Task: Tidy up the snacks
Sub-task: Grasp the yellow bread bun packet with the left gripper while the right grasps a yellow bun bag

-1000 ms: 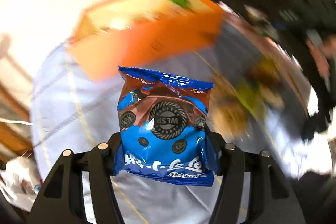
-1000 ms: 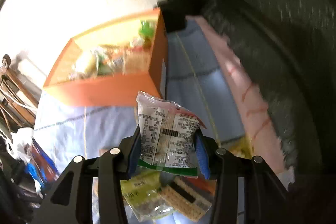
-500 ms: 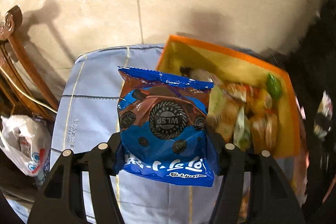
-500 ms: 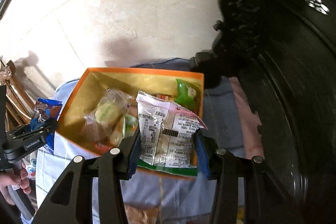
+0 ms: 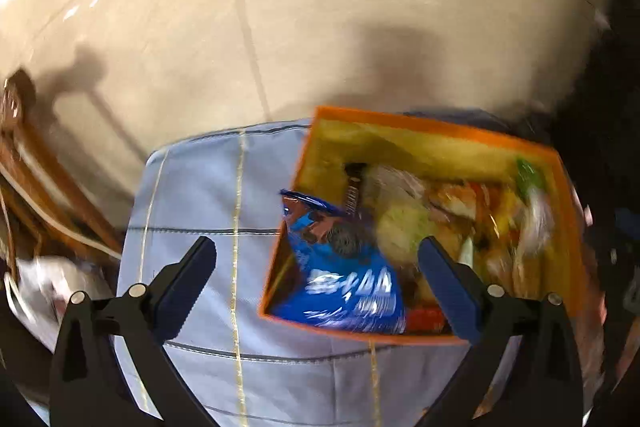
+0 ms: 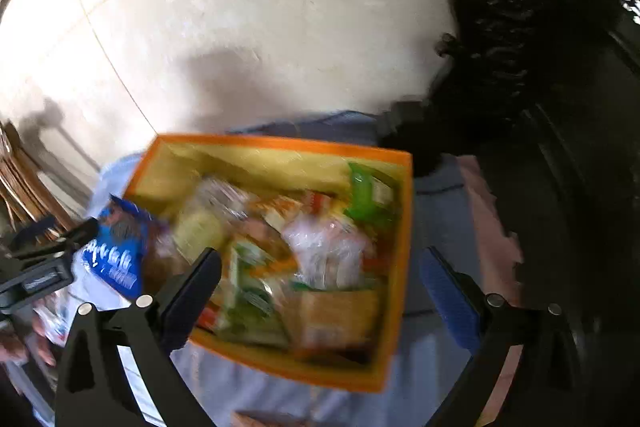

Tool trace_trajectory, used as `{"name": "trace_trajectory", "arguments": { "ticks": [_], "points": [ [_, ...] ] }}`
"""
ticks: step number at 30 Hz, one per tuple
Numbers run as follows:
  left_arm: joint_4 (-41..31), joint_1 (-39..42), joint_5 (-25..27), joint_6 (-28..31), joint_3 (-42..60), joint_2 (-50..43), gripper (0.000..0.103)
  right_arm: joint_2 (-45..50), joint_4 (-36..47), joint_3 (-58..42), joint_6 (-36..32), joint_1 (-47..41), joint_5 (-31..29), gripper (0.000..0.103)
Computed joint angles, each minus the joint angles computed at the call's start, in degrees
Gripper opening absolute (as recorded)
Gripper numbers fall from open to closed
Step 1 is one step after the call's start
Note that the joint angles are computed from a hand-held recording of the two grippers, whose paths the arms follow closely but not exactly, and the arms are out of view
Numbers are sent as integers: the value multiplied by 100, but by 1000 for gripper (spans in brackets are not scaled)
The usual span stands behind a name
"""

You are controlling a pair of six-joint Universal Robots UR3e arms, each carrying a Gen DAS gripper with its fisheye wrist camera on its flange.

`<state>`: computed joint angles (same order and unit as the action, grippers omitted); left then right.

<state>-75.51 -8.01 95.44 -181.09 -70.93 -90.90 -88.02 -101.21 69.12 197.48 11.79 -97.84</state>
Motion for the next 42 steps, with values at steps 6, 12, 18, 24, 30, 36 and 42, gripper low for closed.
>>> {"name": "trace_trajectory", "arguments": {
  "ticks": [6,12,18,24,30,36,42],
  "points": [
    [191,-425,-822,1208,-2476,2181,99,-2585,801,2566,503,-338,-307,99],
    [314,-1753,-1387,2385,-4472,3668,99,-4908,1961,4856,1264,-1479,71,99],
    [1359,-2916,-971,2560,-5298,3128,99,-5215,1672,5716,1304,-2083,682,99],
    [2116,-2693,-1630,2718,-5645,2544,98,-5331,1139,5932,1859,-1559,444,56],
    [1970,-2395,-2230,2691,-5744,2740,55,-5942,1491,5644,1418,-1866,762,41],
    [1004,-2072,-2286,2664,-5682,3444,52,-5945,1997,4837,1397,-1443,357,36],
    [-500,-1617,-2327,2451,-5025,4405,52,-5063,2205,3889,2368,396,-815,22]
  ]
}}
